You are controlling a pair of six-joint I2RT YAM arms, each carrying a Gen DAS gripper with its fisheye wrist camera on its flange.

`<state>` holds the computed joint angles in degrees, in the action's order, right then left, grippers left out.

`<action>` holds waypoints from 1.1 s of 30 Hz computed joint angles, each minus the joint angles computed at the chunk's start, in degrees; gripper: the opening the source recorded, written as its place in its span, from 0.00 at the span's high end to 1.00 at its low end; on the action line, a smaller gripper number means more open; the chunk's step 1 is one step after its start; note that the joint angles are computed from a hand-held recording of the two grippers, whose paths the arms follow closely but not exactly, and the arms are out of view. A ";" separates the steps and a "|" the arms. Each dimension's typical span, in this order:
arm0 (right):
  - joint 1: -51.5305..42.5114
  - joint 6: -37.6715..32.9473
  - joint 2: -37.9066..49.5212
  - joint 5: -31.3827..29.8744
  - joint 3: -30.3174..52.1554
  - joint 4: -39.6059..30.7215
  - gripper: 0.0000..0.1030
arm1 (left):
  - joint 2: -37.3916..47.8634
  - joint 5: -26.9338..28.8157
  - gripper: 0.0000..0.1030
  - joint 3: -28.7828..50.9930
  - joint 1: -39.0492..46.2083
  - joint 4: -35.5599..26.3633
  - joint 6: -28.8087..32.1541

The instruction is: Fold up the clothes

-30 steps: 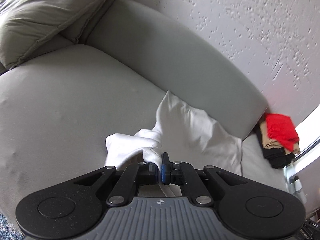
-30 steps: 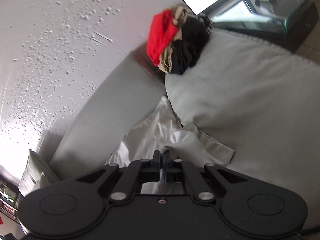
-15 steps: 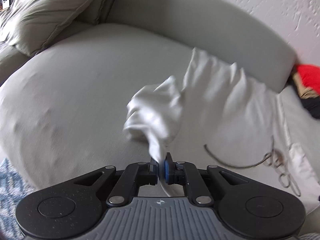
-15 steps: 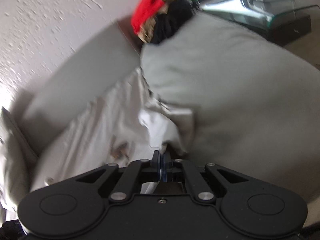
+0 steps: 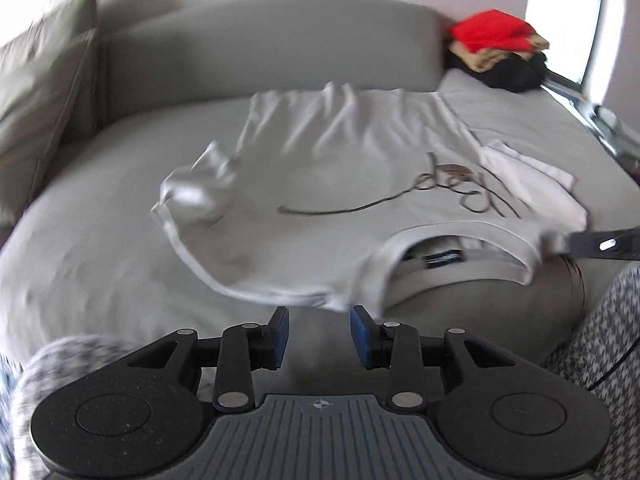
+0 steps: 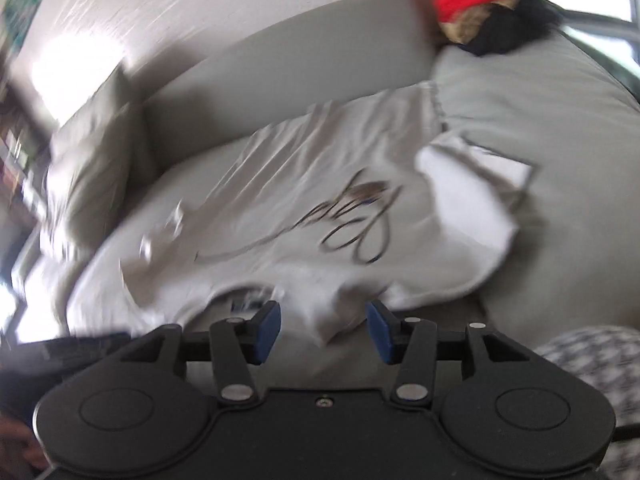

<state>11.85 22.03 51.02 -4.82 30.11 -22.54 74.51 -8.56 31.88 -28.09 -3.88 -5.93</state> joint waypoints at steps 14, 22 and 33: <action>9.61 -5.11 9.12 11.70 1.60 1.90 0.97 | 9.08 -4.21 0.91 5.33 -3.01 0.45 0.98; 7.95 -5.46 11.16 6.90 5.04 -5.33 0.96 | 13.38 -2.68 0.98 9.55 -1.18 -9.37 1.01; -3.05 -2.02 10.07 1.15 3.75 5.46 0.84 | 13.94 3.20 0.74 13.68 3.55 -2.95 1.13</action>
